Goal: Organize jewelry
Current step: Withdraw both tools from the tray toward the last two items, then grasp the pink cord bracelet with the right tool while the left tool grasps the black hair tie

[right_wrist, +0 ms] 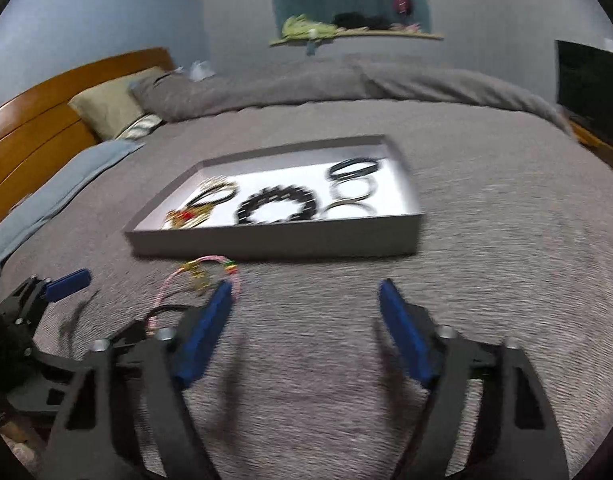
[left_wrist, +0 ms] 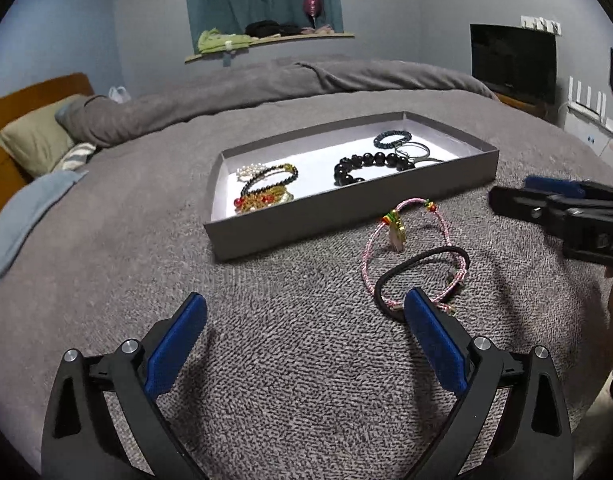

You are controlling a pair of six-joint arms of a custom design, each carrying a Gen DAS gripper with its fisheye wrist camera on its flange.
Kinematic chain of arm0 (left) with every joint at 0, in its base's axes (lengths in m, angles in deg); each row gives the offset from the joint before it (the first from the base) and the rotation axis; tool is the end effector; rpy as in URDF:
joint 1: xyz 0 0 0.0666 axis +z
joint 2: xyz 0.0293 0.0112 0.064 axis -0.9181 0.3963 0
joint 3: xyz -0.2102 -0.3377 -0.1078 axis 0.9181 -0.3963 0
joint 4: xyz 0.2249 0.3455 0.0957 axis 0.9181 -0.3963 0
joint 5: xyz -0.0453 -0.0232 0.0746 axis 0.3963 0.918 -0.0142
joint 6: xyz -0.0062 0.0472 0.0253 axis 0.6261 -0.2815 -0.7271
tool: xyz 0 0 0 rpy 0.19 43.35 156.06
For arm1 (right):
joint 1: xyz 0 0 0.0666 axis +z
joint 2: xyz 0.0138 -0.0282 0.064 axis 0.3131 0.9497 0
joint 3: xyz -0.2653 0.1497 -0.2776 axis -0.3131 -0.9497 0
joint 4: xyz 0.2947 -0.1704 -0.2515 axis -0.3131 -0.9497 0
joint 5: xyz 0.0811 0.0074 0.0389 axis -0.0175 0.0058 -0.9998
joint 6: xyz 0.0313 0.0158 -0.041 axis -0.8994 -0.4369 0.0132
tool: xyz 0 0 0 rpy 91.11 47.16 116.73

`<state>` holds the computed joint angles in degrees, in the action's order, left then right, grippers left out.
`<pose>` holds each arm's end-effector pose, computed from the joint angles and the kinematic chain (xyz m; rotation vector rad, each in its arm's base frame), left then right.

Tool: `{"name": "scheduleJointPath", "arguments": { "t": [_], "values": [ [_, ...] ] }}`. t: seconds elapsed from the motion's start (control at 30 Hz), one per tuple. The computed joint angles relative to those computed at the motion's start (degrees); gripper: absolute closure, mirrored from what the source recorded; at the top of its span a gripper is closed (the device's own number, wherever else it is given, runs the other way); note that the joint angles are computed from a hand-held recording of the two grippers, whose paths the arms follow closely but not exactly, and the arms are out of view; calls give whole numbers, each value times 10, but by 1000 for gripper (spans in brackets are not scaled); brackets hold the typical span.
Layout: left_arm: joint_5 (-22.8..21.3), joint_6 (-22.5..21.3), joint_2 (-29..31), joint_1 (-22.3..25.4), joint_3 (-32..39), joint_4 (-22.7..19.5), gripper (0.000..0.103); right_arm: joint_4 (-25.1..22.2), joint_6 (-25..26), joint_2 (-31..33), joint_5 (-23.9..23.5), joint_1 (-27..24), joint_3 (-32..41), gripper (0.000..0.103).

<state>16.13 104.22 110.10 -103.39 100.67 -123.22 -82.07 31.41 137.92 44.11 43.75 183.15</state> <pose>0.4493 -0.3157 0.4920 0.1874 2.2219 0.0649 0.5031 0.2395 0.5288 -0.2911 2.2357 0.3432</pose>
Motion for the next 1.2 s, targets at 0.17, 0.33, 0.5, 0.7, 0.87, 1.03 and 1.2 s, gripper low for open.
{"name": "scheduleJointPath", "arguments": {
  "t": [0.17,0.33,0.5,0.7,0.87,1.03,1.2],
  "values": [
    [11,4,-8,7,-10,15,5,-31,8,37,-54,4,48,64],
    [13,-18,-10,3,-15,25,5,-60,10,71,-80,7,84,70],
    [23,-28,-11,2,-17,31,5,-82,6,89,-107,6,102,97],
    [63,-22,-15,8,-19,41,5,-29,-1,55,-132,7,75,98],
    [79,-33,-21,2,-26,57,5,13,-3,18,-145,6,50,98],
    [95,-34,-21,1,-26,61,7,29,-1,-5,-117,5,37,98],
    [128,-45,-12,0,-18,68,14,30,-4,-14,-96,-3,28,98]
  ]
}}
